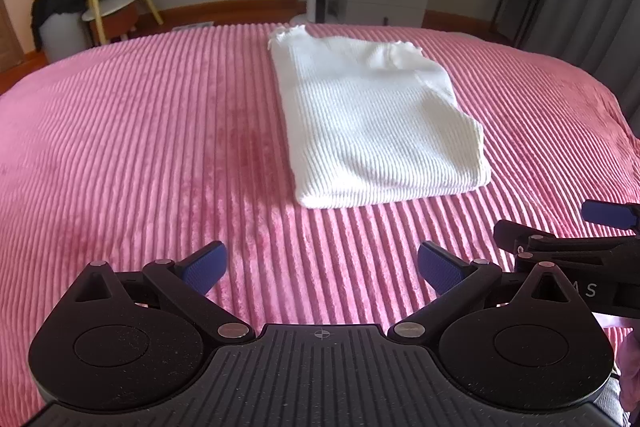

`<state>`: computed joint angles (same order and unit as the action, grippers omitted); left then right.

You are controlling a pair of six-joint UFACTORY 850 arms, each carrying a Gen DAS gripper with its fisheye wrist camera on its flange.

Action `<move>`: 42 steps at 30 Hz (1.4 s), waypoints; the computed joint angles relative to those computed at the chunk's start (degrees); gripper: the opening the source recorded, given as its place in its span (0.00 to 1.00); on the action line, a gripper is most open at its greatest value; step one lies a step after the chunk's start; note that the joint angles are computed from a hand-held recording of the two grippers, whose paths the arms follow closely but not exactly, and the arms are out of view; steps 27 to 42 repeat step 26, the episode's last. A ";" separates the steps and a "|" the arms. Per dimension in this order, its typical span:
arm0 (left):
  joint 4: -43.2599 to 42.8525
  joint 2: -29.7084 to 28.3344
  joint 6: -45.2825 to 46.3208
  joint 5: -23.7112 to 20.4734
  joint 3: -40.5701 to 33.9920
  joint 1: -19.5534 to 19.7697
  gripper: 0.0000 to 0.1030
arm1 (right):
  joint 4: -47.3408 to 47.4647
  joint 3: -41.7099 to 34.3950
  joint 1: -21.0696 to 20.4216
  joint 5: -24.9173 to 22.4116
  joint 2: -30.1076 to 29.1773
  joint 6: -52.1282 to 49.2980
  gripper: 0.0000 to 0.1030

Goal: Fold small clothes

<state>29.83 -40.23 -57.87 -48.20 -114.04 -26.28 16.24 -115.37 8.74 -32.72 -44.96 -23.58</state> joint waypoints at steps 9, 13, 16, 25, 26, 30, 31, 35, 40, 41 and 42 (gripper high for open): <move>-1.05 0.09 0.38 0.69 0.43 0.06 1.00 | -1.25 0.16 0.15 0.26 0.05 0.88 0.96; -1.19 0.23 0.60 0.91 0.62 0.00 1.00 | -1.68 0.44 0.23 0.42 0.23 1.23 0.96; -1.19 0.12 0.77 0.81 0.46 0.02 1.00 | -1.85 0.58 0.29 0.67 0.31 1.31 0.96; -2.22 0.29 1.32 1.58 0.73 0.04 1.00 | -1.82 1.68 0.12 1.29 0.97 1.37 0.96; -2.54 0.25 1.58 1.66 0.68 0.05 1.00 | -1.89 1.65 0.08 1.23 0.97 1.42 0.96; -2.54 0.25 1.58 1.66 0.68 0.05 1.00 | -1.89 1.65 0.08 1.23 0.97 1.42 0.96; -2.54 0.25 1.58 1.66 0.68 0.05 1.00 | -1.89 1.65 0.08 1.23 0.97 1.42 0.96; -2.54 0.25 1.58 1.66 0.68 0.05 1.00 | -1.89 1.65 0.08 1.23 0.97 1.42 0.96; -2.54 0.25 1.58 1.66 0.68 0.05 1.00 | -1.89 1.65 0.08 1.23 0.97 1.42 0.96; -2.54 0.25 1.58 1.66 0.68 0.05 1.00 | -1.89 1.65 0.08 1.23 0.97 1.42 0.96; -2.54 0.25 1.58 1.66 0.68 0.05 1.00 | -1.89 1.65 0.08 1.23 0.97 1.42 0.96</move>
